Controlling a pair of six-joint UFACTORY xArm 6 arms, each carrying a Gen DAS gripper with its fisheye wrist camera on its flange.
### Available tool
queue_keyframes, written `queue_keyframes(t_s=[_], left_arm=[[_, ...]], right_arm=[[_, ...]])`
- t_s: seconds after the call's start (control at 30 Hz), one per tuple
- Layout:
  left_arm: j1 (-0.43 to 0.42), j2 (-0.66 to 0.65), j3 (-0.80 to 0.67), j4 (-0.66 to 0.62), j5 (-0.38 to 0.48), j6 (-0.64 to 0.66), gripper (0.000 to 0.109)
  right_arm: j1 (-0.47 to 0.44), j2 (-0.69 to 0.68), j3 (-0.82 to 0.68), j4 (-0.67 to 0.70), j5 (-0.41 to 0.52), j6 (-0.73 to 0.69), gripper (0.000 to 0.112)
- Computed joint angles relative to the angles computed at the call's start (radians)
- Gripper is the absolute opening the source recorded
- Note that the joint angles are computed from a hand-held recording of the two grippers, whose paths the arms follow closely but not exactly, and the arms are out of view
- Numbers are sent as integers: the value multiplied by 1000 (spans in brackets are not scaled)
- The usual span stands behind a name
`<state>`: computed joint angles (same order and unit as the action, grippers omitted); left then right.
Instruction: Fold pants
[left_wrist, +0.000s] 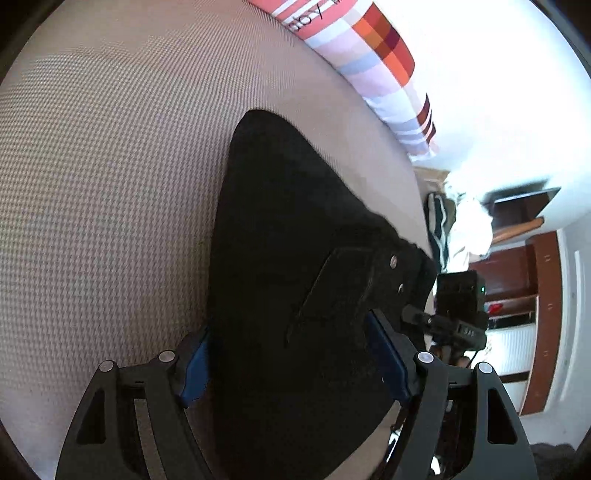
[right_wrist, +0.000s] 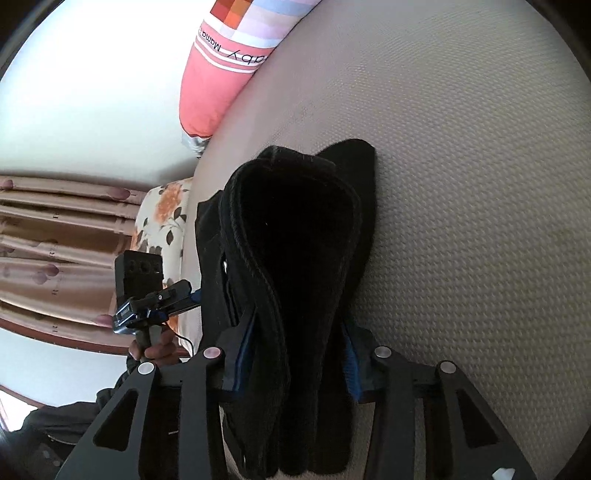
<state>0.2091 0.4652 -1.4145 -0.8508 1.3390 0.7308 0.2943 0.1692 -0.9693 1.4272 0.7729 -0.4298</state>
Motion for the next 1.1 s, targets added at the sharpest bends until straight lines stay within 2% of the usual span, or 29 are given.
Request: queue_keyframes(t_s=[0.1, 0.27, 0.3, 0.37, 0.47, 0.57, 0.63, 0.77, 0.9, 1.1], left_arm=[[-29, -54, 66, 7, -93, 33, 75], [-118, -196, 231, 129, -353, 90, 49], [-126, -212, 250, 137, -379, 91, 47], [-136, -236, 271, 149, -411, 83, 34], [-144, -269, 308, 133, -445, 103, 22], [-148, -290, 328, 125, -463, 112, 17], [-138, -285, 319, 117, -450, 110, 16], [-123, -288, 308, 101, -454, 117, 15], [-108, -239, 238, 88, -459, 103, 15], [-113, -129, 95, 117, -514, 60, 15]], right_arm=[[22, -17, 15, -6, -48, 18, 35], [81, -70, 35, -138, -170, 165, 32], [90, -72, 32, -157, -184, 190, 31], [106, -84, 29, -195, -210, 228, 29], [129, -91, 10, -214, -240, 274, 25], [142, -93, -16, -262, -248, 326, 24], [147, -83, -44, -308, -247, 365, 23], [145, -42, -103, -312, -240, 364, 23], [134, 51, -219, -319, -219, 358, 23], [101, 240, -456, -369, -162, 363, 22]])
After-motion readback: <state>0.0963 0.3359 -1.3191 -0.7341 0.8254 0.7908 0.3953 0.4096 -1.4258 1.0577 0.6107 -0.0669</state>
